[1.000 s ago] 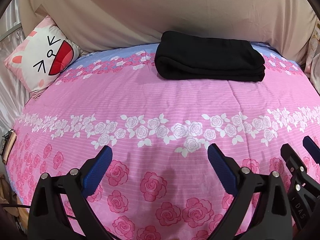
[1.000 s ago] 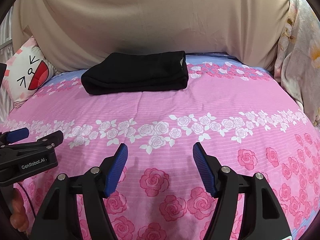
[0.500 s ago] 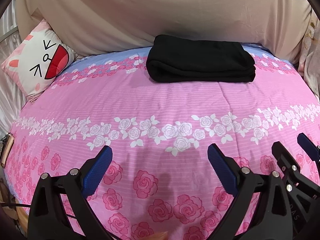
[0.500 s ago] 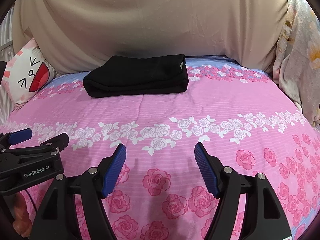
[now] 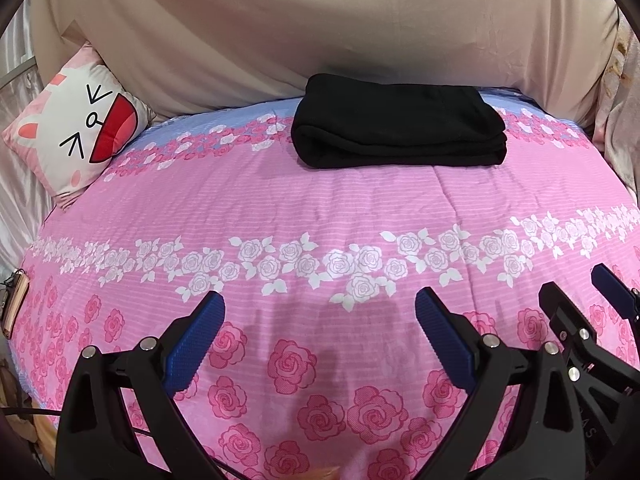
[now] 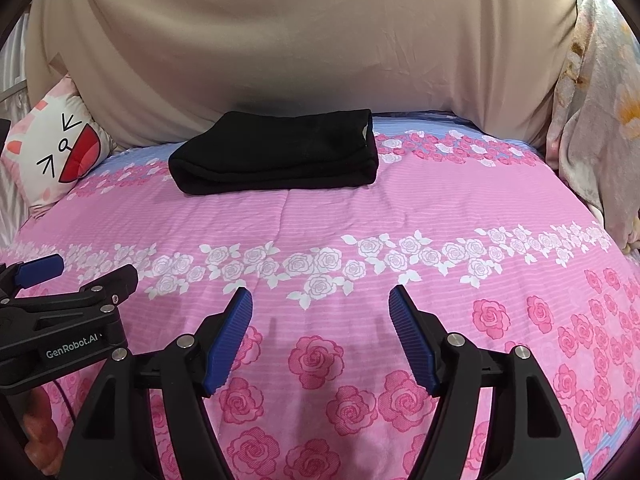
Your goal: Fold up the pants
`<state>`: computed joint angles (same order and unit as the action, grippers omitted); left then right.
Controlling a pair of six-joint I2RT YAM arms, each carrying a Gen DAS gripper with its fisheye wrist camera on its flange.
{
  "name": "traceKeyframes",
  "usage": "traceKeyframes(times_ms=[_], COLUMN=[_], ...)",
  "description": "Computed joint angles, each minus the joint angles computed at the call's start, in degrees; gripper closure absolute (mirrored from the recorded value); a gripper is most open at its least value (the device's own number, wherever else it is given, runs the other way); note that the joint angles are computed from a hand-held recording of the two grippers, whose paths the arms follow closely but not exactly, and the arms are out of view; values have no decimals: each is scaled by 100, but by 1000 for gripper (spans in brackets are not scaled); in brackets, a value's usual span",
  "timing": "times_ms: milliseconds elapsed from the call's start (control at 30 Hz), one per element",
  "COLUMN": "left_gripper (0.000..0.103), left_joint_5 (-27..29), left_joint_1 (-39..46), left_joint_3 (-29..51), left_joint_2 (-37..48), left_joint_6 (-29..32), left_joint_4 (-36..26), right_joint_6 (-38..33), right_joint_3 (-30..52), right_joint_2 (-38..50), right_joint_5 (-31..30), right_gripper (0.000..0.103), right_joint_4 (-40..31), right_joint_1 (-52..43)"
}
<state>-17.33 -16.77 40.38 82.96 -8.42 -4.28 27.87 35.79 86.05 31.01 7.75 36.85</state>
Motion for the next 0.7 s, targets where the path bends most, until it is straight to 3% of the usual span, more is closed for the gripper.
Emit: traceKeyframes(times_ms=[700], left_gripper=[9], left_joint_5=[-17], left_joint_1=[-10], left_joint_3=[32], left_joint_2=[12], left_joint_6=[22], left_joint_4=[-20], right_joint_6=[-22], right_joint_3=[10], right_joint_2=[4], right_joint_5=[13], right_gripper=[34], right_joint_4=[-1], right_joint_1=[43])
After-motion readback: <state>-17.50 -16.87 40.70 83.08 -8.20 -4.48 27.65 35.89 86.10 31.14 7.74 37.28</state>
